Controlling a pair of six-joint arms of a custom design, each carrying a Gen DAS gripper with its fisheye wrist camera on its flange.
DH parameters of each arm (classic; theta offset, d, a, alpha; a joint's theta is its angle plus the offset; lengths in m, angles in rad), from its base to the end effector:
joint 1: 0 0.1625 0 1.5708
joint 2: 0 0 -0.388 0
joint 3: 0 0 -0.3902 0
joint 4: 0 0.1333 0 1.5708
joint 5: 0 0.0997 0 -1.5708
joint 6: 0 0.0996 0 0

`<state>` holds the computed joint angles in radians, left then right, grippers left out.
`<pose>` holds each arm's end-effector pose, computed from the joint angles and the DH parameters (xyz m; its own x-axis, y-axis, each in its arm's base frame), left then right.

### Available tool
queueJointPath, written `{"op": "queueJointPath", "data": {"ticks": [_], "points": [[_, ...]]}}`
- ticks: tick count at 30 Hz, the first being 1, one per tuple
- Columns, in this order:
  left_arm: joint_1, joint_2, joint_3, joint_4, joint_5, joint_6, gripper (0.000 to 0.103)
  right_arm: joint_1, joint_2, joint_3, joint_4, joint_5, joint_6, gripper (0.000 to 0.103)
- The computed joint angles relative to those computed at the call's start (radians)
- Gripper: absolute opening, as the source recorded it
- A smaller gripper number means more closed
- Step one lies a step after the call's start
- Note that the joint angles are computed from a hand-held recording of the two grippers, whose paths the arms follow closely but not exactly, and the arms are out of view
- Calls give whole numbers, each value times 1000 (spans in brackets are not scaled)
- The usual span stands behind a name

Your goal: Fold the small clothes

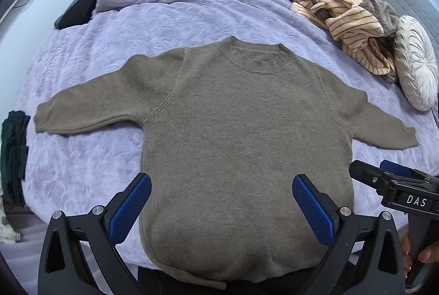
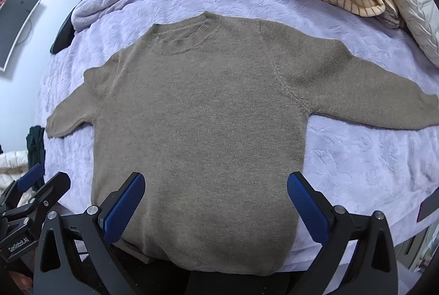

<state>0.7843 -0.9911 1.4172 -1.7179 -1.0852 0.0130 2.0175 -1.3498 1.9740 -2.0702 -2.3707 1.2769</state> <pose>-0.3257 -0.5789 0.2137 -0.5248 0.7256 -0.4451 0.6874 0.6696 0.2812 0.2683 -0.4170 0.2317 -0.5811 0.7460 0.3253 0.4404 0.6244 -0.6451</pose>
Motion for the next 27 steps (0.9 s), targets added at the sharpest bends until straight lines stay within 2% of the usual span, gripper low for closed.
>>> {"op": "queueJointPath", "data": {"ticks": [9, 15, 20, 27], "points": [[81, 74, -95, 63, -80, 110, 103, -11, 109, -85, 79, 0, 146, 103], [128, 111, -163, 88, -108, 125, 103, -15, 180, -164, 138, -2, 183, 103], [161, 141, -227, 94, -99, 110, 103, -22, 245, -236, 156, 4, 146, 103], [203, 178, -297, 108, -99, 100, 103, -39, 315, -304, 123, 35, 70, 103]]}}
